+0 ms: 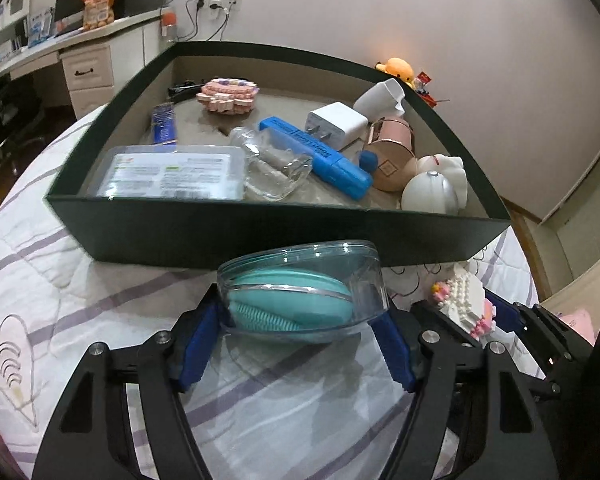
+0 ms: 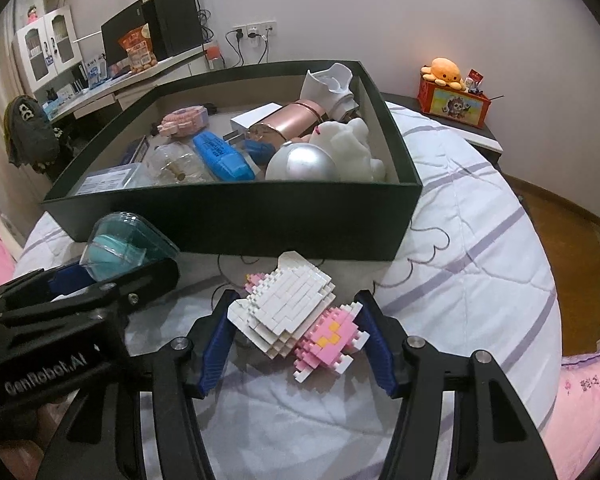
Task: Organize rigid objects
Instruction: 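Grasp the teal clear case with left gripper while right grasps pink-white block toy, then lower the teal case and block toy into the black box, open grippers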
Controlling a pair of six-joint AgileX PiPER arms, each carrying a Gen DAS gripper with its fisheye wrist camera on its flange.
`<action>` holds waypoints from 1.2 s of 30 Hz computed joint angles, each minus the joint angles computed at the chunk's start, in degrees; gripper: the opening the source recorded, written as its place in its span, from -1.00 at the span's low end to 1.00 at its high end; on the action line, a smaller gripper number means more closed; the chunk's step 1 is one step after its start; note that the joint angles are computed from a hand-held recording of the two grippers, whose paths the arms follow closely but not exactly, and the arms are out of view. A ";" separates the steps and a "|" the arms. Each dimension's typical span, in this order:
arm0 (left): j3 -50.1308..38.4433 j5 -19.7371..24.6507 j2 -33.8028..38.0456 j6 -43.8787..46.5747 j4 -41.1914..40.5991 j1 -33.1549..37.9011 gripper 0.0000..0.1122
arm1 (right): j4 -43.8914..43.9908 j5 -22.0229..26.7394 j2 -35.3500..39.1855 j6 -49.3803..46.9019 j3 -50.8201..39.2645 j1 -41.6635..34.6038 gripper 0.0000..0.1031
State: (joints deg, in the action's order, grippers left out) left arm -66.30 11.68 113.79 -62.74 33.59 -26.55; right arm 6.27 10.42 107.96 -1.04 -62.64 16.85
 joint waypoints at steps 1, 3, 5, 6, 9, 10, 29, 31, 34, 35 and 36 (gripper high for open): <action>0.91 -0.01 -0.67 -1.93 1.98 -0.05 0.29 | 0.21 -0.01 -0.52 -0.13 0.52 0.03 0.16; 2.47 -0.23 -1.85 -4.25 4.32 0.02 0.29 | 0.07 0.04 -1.57 -0.01 1.49 0.21 0.16; 4.13 -0.43 -3.26 -6.31 6.39 0.16 0.28 | 0.93 0.12 -2.66 -0.68 2.37 0.48 0.16; 5.43 -0.53 -4.40 -8.38 8.41 0.12 0.28 | 0.78 0.17 -3.02 -0.52 2.61 0.58 0.16; 7.82 -0.58 -7.16 -11.61 11.79 0.30 0.28 | 2.31 0.71 -4.61 -2.01 3.16 1.00 0.16; 8.07 -0.54 -7.70 -11.75 12.00 0.46 0.28 | 3.46 0.97 -5.36 -3.15 3.31 1.13 0.16; 0.15 4.44 -12.18 1.06 6.13 3.99 0.29 | 5.02 7.31 -5.17 -6.89 -11.54 1.59 0.16; -2.99 5.19 -10.60 4.51 3.85 4.66 0.29 | 5.07 8.39 -3.25 -7.00 -14.72 1.36 0.16; -8.00 6.31 -7.57 11.58 -1.58 5.83 0.28 | 5.13 10.35 0.30 -7.05 -20.26 0.86 0.16; -9.46 6.86 -6.64 12.68 -2.22 5.98 0.28 | 4.95 10.91 1.53 -6.88 -21.99 0.71 0.16; -11.08 7.38 -5.57 14.11 -3.18 6.20 0.29 | 4.37 11.82 3.17 -6.35 -24.42 0.54 0.16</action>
